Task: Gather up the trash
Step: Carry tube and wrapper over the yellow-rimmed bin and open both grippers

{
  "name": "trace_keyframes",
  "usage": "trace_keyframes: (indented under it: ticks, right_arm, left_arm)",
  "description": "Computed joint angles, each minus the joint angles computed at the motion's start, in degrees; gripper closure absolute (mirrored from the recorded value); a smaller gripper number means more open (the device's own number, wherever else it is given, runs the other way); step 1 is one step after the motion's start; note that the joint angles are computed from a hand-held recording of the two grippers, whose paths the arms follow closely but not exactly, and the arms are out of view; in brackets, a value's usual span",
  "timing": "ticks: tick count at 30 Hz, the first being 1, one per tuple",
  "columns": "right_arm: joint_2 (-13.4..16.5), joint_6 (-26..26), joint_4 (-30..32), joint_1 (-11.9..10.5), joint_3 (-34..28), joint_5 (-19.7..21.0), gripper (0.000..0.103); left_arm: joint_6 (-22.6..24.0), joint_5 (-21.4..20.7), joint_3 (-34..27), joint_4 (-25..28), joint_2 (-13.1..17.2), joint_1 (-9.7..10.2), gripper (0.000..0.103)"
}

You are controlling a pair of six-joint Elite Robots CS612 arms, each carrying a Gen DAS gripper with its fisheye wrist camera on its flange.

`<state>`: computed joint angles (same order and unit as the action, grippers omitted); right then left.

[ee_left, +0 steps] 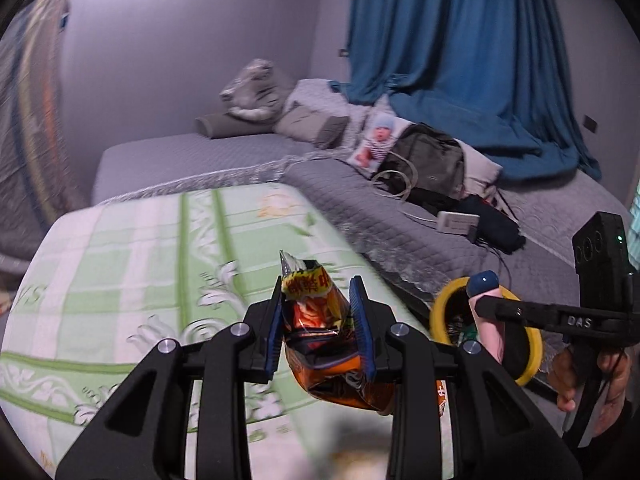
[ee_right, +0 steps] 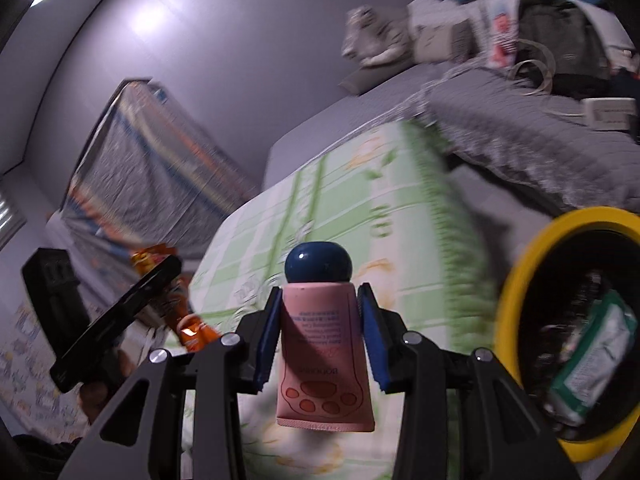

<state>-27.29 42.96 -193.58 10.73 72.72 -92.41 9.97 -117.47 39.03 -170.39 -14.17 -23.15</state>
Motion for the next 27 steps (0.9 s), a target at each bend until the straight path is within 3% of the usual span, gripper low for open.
trace_keyframes:
  ticks: [4,9,16,18,19,21,24,27]
  right_arm:
    - [-2.7,4.2,-2.4,-0.1,6.6,-10.2,0.067]
    - [-3.9,9.0,-0.1,-0.5,10.4,-18.7,0.067]
    - [-4.1,16.5,3.2,-2.3,13.5,-21.6,0.067]
    - [-4.2,17.4,3.2,-3.0,14.7,-20.7,0.066]
    - [-4.3,18.2,3.6,-3.2,15.2,-20.8,0.065]
    - [-4.9,20.1,6.2,-3.4,16.4,-23.1,0.057]
    - [-5.4,21.6,7.0,-3.2,17.3,-26.4,0.037]
    - [-6.0,22.3,8.6,-2.1,17.7,-31.2,0.012]
  left_arm:
    - [3.2,-3.1,0.6,-2.5,-0.2,-2.29,0.073]
    - [6.4,-8.0,-1.9,-0.3,1.2,-4.96,0.072]
    - [8.9,-10.1,-7.6,6.8,5.0,-8.26,0.067]
    - [8.2,-9.7,-8.5,8.3,5.6,-8.68,0.045]
    - [7.4,-9.8,-9.1,8.8,6.1,-8.72,0.04]
    - [5.7,-10.1,-10.4,8.4,7.1,-8.55,0.023]
    - [2.6,-11.3,-12.3,6.4,8.3,-7.77,0.009]
    - [-1.2,-11.6,-12.6,1.8,8.7,-6.68,0.008]
